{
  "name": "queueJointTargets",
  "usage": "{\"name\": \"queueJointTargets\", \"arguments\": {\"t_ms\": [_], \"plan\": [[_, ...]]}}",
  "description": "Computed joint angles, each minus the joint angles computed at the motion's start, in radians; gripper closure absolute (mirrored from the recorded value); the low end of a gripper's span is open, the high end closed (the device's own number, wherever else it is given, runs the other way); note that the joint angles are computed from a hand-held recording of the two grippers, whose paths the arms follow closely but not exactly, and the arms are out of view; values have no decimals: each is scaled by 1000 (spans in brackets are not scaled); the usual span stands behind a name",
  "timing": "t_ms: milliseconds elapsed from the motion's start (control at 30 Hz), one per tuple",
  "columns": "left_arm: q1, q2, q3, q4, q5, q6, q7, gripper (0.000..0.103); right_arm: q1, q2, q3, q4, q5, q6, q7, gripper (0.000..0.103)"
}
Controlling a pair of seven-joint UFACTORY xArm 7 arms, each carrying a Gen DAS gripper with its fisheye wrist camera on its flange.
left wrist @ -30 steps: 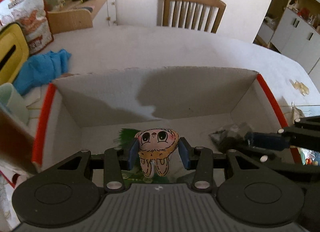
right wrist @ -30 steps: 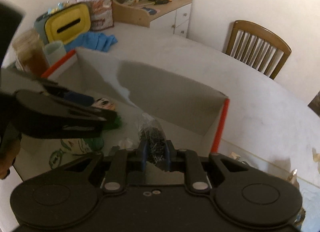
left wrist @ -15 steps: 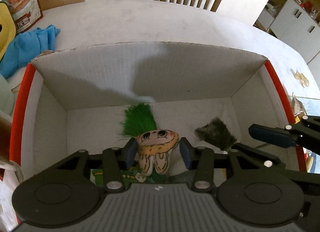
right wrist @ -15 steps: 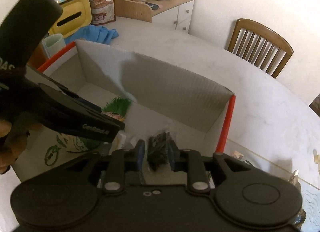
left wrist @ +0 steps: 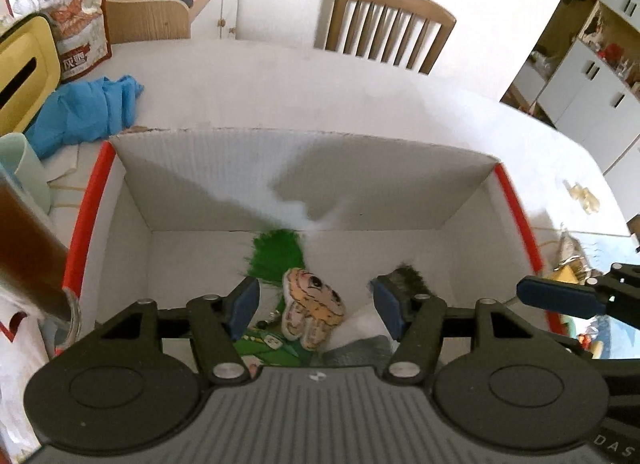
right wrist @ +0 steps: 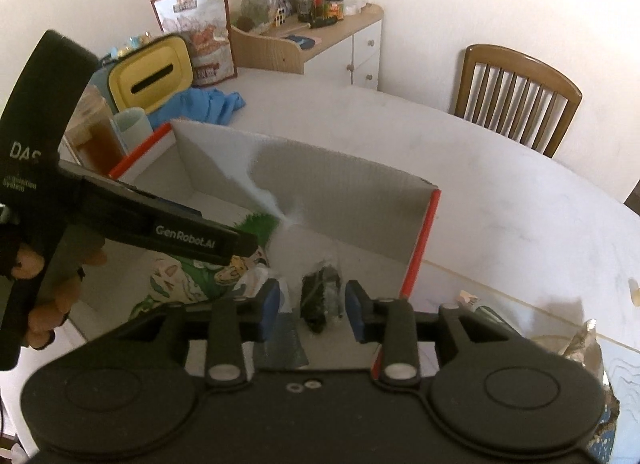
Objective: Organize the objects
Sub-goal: 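Release the plush from left tool while right tool releases the clear bag into box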
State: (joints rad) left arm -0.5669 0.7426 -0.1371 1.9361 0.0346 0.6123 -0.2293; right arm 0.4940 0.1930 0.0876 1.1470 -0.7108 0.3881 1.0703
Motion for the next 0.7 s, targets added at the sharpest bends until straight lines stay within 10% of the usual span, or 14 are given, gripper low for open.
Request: {"name": "queueJointTargets", "arguments": {"t_ms": [700], "plan": [[-39, -311, -17, -388, 85, -261, -79, 28, -149, -322, 141, -278, -255, -97, 306, 36]]}}
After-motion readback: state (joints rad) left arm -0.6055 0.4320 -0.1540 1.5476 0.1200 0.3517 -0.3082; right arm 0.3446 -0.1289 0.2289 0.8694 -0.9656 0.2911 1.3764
